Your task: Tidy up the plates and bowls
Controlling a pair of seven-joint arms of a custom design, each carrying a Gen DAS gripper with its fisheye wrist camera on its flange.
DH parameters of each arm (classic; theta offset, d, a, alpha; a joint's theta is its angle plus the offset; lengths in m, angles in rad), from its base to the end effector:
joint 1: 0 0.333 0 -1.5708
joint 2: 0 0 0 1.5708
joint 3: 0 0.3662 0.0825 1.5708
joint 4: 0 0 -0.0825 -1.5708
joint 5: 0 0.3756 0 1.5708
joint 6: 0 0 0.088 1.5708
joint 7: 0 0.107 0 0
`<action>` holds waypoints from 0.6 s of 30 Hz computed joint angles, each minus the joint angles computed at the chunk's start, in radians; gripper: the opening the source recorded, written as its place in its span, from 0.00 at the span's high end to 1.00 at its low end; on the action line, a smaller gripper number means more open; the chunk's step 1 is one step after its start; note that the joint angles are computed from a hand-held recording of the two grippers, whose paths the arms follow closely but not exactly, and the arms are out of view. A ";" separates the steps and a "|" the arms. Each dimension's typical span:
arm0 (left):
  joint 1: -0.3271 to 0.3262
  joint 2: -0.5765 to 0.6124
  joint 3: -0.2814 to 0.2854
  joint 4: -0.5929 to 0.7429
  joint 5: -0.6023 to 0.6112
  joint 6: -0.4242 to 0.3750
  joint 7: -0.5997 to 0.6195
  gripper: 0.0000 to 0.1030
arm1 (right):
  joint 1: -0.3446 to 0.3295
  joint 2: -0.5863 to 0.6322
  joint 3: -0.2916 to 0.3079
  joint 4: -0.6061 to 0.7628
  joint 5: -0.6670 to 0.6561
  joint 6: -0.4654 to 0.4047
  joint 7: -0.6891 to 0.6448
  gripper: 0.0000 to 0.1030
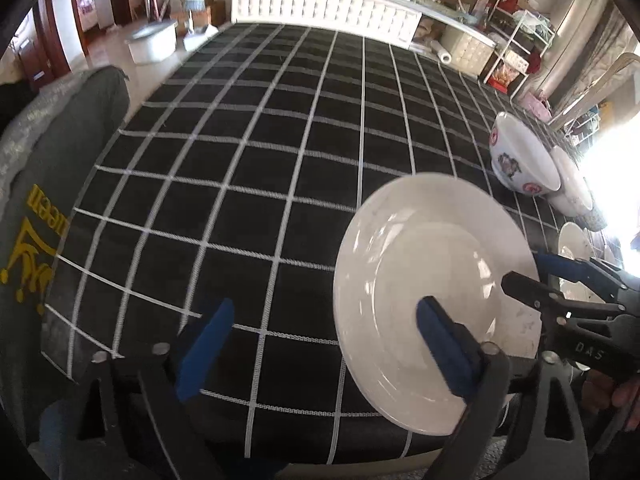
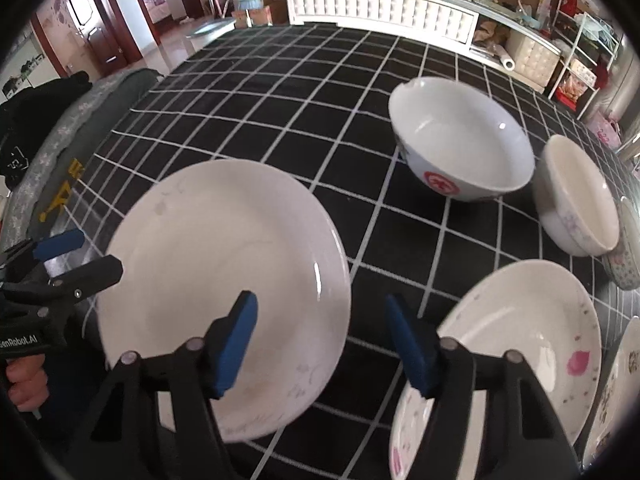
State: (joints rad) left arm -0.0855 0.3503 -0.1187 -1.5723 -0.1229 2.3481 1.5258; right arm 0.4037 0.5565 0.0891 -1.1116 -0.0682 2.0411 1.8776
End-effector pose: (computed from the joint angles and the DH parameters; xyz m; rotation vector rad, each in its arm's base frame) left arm 0.6957 -0.1322 0.5371 -1.9894 2.1465 -0.6319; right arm 0.6866 0.3396 0.5795 -2.1477 1.7866 -0.2279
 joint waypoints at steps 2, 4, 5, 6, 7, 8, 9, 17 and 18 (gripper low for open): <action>0.003 0.013 -0.002 0.012 -0.007 -0.025 0.001 0.28 | -0.007 0.013 0.005 0.016 0.015 -0.023 -0.005 0.40; 0.006 0.018 -0.003 0.012 -0.014 -0.030 0.007 0.37 | -0.006 0.028 0.003 0.038 0.019 -0.043 0.001 0.44; 0.009 0.021 -0.006 0.015 -0.022 -0.037 0.012 0.41 | -0.009 0.026 0.004 0.033 0.026 -0.040 0.004 0.45; 0.012 0.024 -0.008 0.019 -0.030 -0.044 0.017 0.42 | -0.005 0.025 0.001 0.032 0.022 -0.041 0.010 0.45; 0.012 0.021 -0.008 0.015 -0.031 -0.038 0.023 0.43 | -0.003 0.019 -0.002 0.022 0.016 -0.035 0.011 0.46; 0.013 0.022 -0.009 0.017 -0.034 -0.043 0.027 0.48 | 0.000 0.019 -0.003 0.020 0.010 -0.031 0.010 0.47; 0.012 0.023 -0.009 0.019 -0.035 -0.045 0.029 0.50 | 0.007 0.012 -0.009 0.010 -0.007 -0.024 0.015 0.52; 0.023 0.025 -0.030 0.026 -0.100 -0.061 0.082 0.83 | -0.002 -0.010 -0.004 -0.035 -0.006 0.019 0.035 0.70; 0.016 0.029 -0.026 0.031 -0.093 -0.060 0.074 0.83 | 0.000 -0.008 -0.005 -0.030 -0.008 0.017 0.042 0.70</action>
